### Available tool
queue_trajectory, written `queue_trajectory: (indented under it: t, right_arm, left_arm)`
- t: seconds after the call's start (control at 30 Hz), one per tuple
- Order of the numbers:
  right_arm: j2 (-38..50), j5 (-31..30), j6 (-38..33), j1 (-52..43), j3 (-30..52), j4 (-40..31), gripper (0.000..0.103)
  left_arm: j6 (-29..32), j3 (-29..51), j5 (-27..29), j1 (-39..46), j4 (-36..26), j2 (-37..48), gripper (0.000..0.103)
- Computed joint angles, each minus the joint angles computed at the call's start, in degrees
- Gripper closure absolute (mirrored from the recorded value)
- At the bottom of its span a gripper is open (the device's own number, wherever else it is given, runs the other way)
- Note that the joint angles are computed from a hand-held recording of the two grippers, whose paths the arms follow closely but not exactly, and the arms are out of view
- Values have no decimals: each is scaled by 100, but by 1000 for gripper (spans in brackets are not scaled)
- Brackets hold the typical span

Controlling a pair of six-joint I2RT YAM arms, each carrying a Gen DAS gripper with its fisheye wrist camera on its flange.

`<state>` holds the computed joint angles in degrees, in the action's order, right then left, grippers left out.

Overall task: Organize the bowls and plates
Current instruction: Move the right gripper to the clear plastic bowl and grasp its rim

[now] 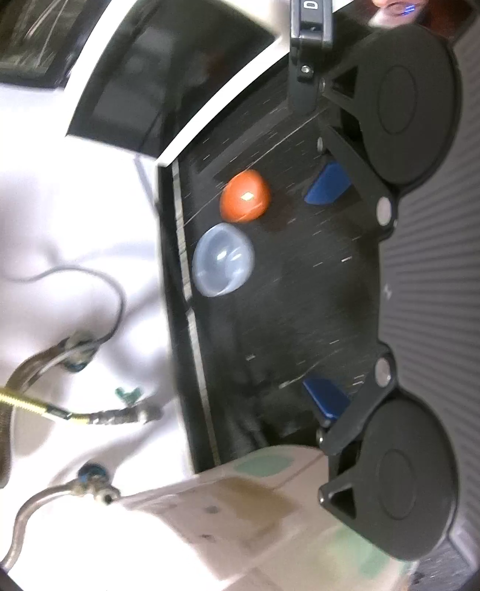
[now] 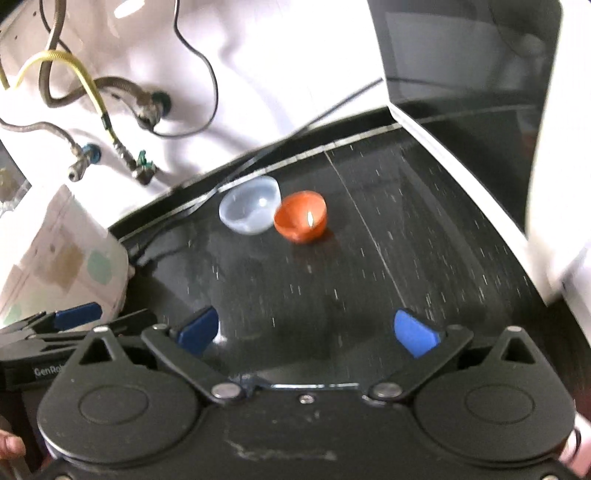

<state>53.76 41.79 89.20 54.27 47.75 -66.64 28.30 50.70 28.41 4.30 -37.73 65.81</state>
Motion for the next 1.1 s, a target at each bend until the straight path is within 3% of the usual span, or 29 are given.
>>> queue_trajectory:
  t: [0.1, 0.2, 0.33, 0.4, 0.6, 0.97, 1.1]
  right_arm:
    - [-180, -477, -1913, -1479, -92, 1168, 0]
    - [6, -1037, -3276, -2741, -147, 2269, 0]
    - [699, -1980, -4387, -4054, -118, 3534, 2]
    - [1123, -2397, -4781, -4525, -56, 3962, 10]
    - [2323, -3408, -5214, -5371, 192, 4824, 30]
    - [3324, -3998, -5341, -5554, 195, 5537, 60]
    - [3416, -4022, -5356, -5530, 189, 5591, 76]
  left_arm:
    - [-598, 125, -405, -402, 664, 336, 0]
    - [-1100, 325, -770, -775, 1195, 790, 0]
    - [-1471, 542, -1345, -1296, 1903, 1457, 0]
    - [-1561, 641, -1534, -1472, 2116, 1783, 0]
    - [-1642, 861, -1756, -1786, 2686, 2686, 9]
    - [-1745, 1344, -1719, -1922, 2776, 3688, 28]
    - [-1738, 1489, -1596, -1944, 2668, 3872, 44]
